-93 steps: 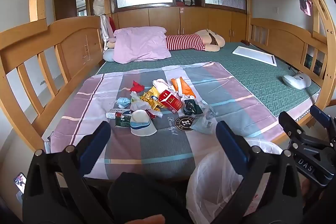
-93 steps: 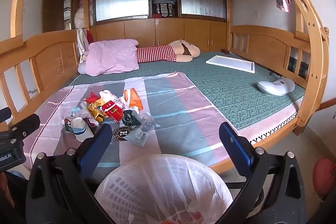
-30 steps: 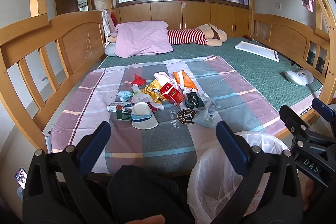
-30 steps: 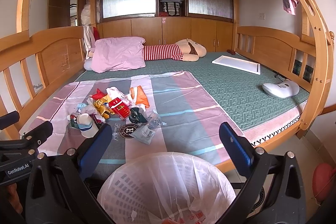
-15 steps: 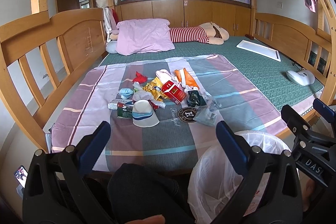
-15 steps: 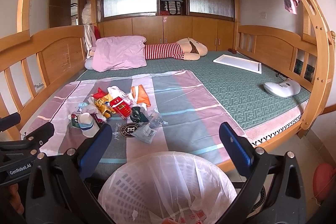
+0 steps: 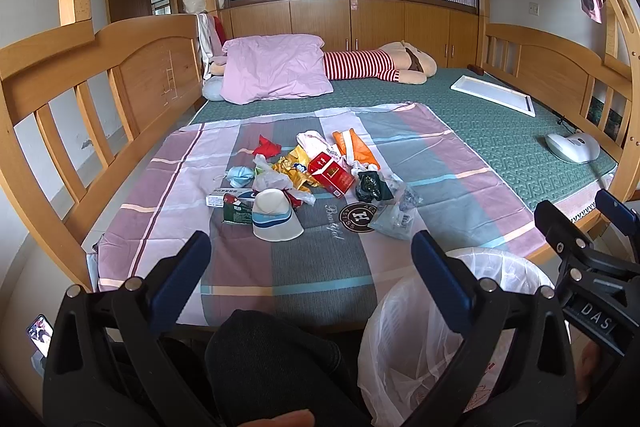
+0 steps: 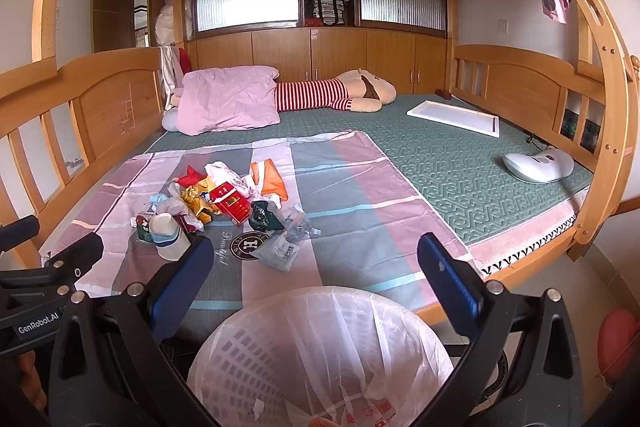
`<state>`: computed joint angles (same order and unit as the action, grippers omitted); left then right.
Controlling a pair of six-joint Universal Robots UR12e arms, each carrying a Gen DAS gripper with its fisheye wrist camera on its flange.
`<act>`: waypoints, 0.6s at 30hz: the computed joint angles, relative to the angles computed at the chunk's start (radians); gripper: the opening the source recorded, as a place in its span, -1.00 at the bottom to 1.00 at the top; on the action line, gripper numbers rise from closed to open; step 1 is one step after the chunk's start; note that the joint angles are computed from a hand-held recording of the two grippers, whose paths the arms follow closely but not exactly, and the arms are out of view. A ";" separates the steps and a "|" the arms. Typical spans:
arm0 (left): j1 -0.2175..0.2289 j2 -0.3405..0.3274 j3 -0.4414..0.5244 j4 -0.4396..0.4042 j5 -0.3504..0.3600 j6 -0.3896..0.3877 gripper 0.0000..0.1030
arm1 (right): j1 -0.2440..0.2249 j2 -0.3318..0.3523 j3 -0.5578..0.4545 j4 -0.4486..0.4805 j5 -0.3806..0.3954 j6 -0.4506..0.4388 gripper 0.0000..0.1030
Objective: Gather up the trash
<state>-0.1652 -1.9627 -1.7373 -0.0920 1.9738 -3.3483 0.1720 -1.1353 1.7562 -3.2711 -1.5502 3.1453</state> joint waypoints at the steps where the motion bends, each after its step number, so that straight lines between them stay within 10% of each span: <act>1: 0.000 0.000 -0.001 0.000 0.000 0.000 0.94 | 0.000 0.000 -0.001 0.002 0.000 -0.001 0.94; 18: -0.001 -0.002 -0.002 0.000 0.001 -0.001 0.94 | -0.005 0.001 -0.002 0.017 0.010 0.006 0.94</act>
<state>-0.1659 -1.9646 -1.7395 -0.0917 1.9746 -3.3497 0.1668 -1.1344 1.7542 -3.2540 -1.5401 3.1509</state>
